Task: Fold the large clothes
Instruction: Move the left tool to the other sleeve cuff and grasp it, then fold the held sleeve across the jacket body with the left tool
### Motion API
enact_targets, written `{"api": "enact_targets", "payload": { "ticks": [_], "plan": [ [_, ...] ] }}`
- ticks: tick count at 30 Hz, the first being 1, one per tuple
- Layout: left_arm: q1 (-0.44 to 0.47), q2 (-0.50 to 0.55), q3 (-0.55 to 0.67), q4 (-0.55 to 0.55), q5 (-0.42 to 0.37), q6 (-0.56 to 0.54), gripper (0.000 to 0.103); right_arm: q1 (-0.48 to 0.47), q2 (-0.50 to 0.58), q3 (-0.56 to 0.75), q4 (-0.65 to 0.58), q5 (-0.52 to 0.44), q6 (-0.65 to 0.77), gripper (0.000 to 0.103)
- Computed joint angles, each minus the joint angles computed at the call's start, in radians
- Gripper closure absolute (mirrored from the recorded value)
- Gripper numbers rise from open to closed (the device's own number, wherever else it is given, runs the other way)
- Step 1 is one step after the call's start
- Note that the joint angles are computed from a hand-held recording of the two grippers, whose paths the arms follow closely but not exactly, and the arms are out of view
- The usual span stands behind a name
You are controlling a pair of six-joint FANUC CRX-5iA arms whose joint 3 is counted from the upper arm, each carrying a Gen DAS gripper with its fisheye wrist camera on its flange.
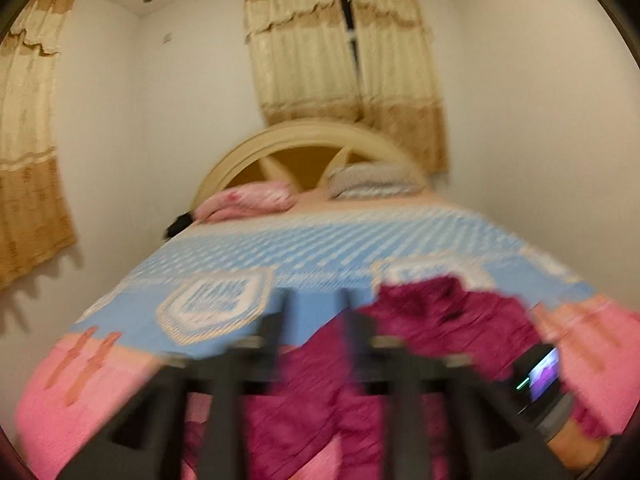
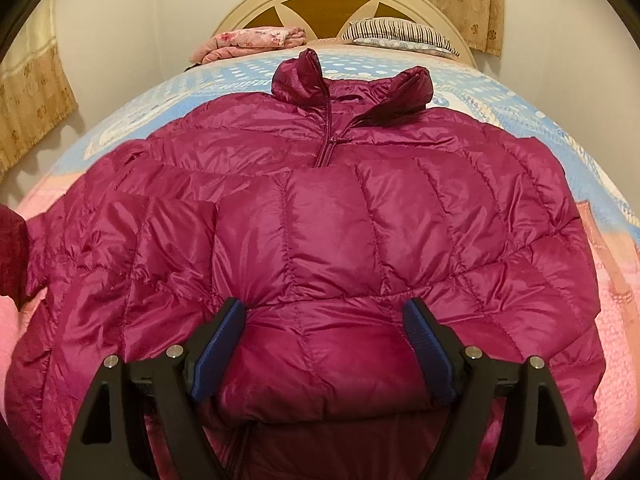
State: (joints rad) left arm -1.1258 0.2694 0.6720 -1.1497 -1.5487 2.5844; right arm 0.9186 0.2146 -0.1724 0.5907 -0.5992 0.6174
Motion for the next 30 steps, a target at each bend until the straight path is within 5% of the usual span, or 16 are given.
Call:
{"api": "enact_targets", "payload": {
  "ticks": [1,3,6,12,20,21,22,23,25,30],
  "plan": [
    [-0.014,0.005,-0.008,-0.022,-0.067,0.022,0.000,-0.001,-0.001,-0.001,-0.001,0.004,0.000,0.020],
    [-0.045,-0.010,-0.067,-0.068,-0.162,0.069,0.000,-0.003,-0.002,-0.003,-0.006,0.011,0.001,0.020],
    [-0.035,-0.058,-0.188,0.001,-0.283,0.162,0.000,-0.004,-0.005,-0.007,-0.011,0.022,0.000,0.020],
    [0.032,-0.181,-0.477,0.263,-0.228,0.473,0.000,-0.004,-0.004,-0.009,0.000,0.016,-0.002,0.019],
    [0.123,-0.266,-0.656,0.387,0.050,0.723,0.002,0.006,0.003,-0.006,0.032,-0.007,-0.019,0.019],
    [0.131,-0.272,-0.664,0.382,0.080,0.729,0.004,0.006,0.003,-0.008,0.037,-0.008,-0.022,0.019],
    [0.142,-0.273,-0.667,0.381,0.107,0.727,0.024,0.007,0.003,-0.008,0.041,-0.009,-0.025,0.019],
    [0.155,-0.271,-0.663,0.390,0.126,0.711,0.059,0.008,0.004,-0.008,0.045,-0.012,-0.028,0.019],
    [0.157,-0.279,-0.662,0.379,0.162,0.691,0.094,0.011,0.005,-0.008,0.053,-0.017,-0.033,0.019],
    [0.027,-0.265,-0.553,0.161,0.028,0.668,0.096,0.012,0.004,-0.011,0.056,-0.016,-0.038,0.019]
  ]
}}
